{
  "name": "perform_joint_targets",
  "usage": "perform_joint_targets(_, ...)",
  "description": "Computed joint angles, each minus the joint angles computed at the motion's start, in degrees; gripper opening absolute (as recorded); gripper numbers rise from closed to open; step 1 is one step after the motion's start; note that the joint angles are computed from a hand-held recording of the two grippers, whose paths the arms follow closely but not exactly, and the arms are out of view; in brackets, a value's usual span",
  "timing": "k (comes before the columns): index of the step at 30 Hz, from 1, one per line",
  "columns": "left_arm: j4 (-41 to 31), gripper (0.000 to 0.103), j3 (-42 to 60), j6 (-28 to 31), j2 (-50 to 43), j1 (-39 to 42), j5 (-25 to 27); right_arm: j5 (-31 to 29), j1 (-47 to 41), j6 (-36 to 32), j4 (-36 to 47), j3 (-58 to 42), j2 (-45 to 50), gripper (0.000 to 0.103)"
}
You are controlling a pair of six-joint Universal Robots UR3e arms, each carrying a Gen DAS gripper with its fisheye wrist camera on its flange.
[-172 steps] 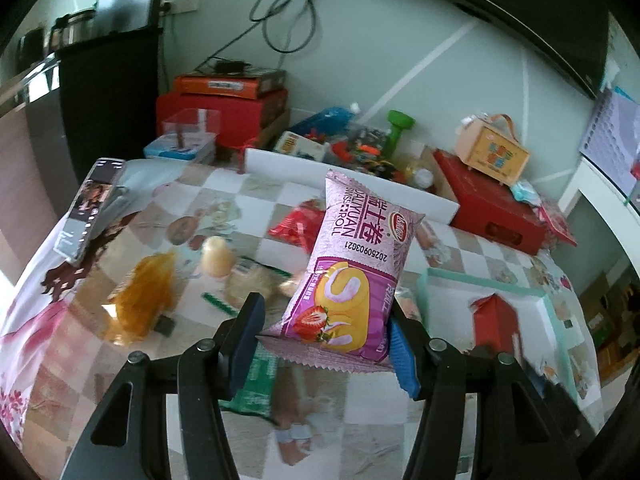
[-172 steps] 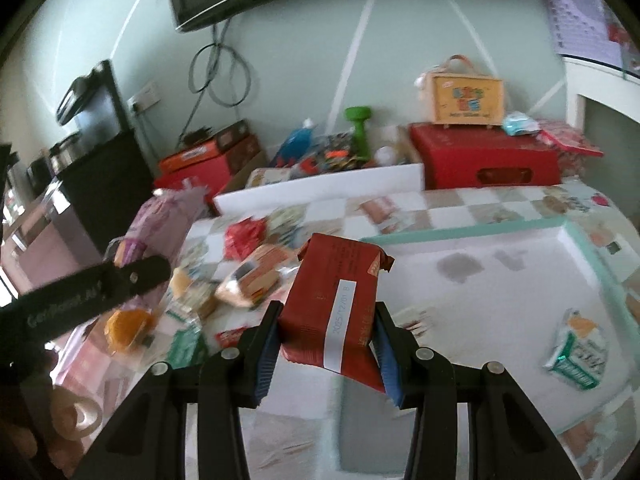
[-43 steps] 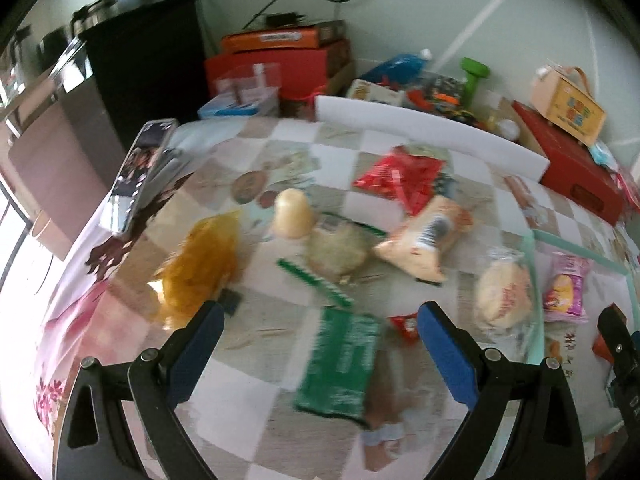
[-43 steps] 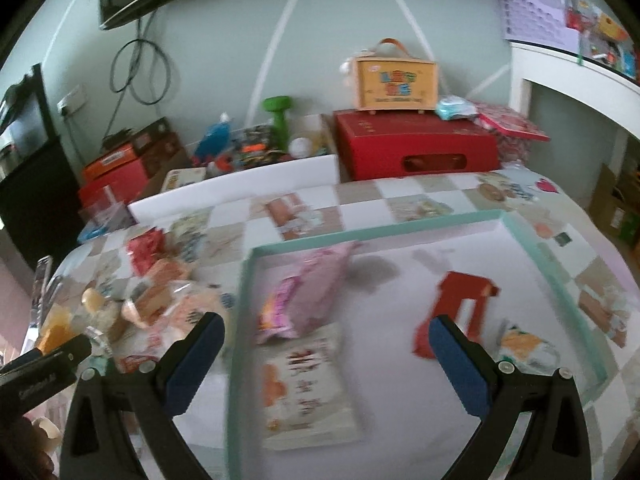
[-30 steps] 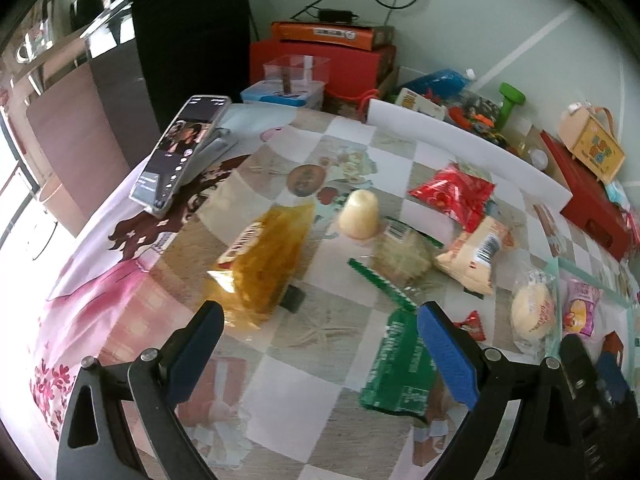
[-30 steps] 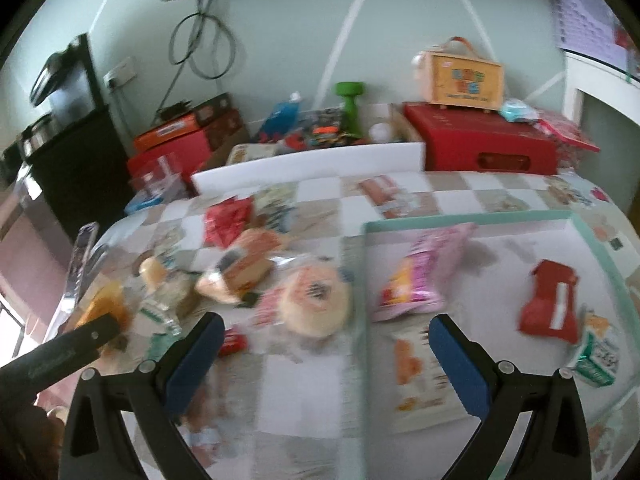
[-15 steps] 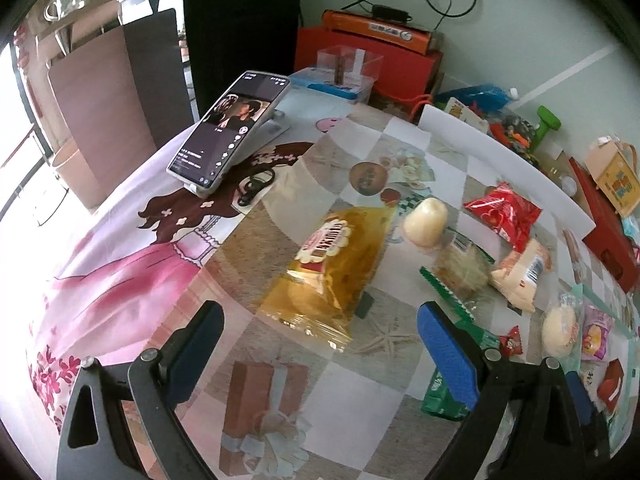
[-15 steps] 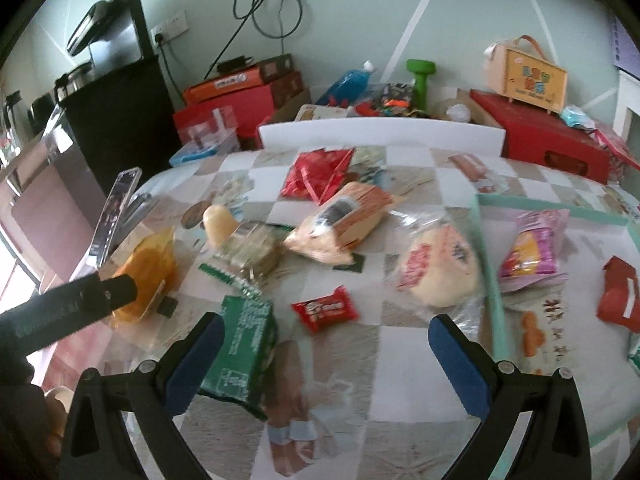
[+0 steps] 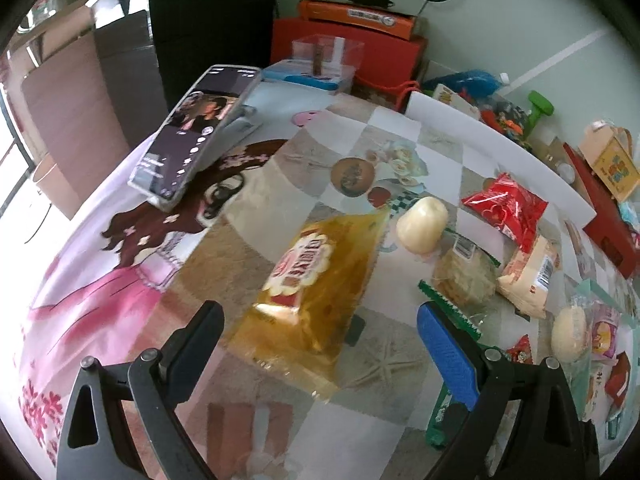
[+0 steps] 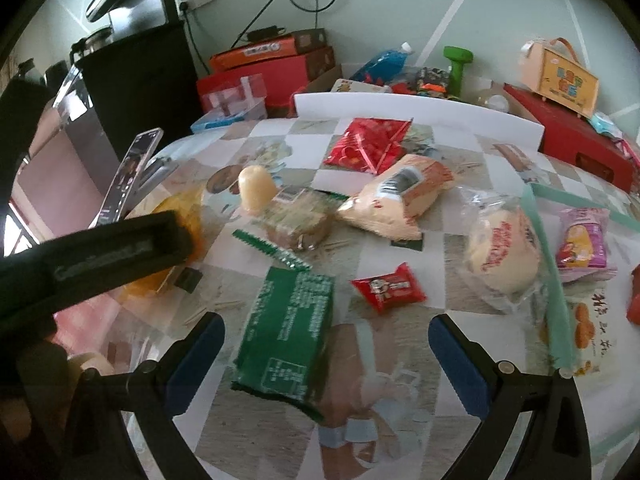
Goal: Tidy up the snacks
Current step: 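Move left tool to yellow bread bag while right tool approaches green biscuit pack, then close left tool on yellow bread bag while right tool grips green biscuit pack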
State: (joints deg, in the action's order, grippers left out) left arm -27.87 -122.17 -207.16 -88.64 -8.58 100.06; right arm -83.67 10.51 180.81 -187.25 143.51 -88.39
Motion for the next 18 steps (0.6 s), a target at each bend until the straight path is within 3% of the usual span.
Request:
perform_joint_targets(7,2.0,0.096,0.0,1.2,-1.9,1.1,-1.4,-0.3,1.6,0.3,-1.0,-1.0,2.5,0.103)
perform_joint_targets(9,2.2,0.091,-0.3,1.3,-2.1,1.5,-1.9,-0.3,1.7,0.4,-1.4,-0.9,2.8,0.101)
perform_joint_targets(15,1.5,0.065,-0.7,1.3,-2.6,1.7,-1.2,1.0,0.7,0.2,-0.9,-0.5,2.3,0.08)
perform_joint_targets(16,1.4,0.059,-0.9,1.2,-2.6,1.8,-1.2,1.4,0.5,0.1,-0.7,-0.5,2.2,0.071)
perform_joint_targets(18,1.6,0.058,-1.3,1.1,-2.3,1.9,-1.4,3.2,-0.5,-0.6,0.0,-0.2,1.7,0.062)
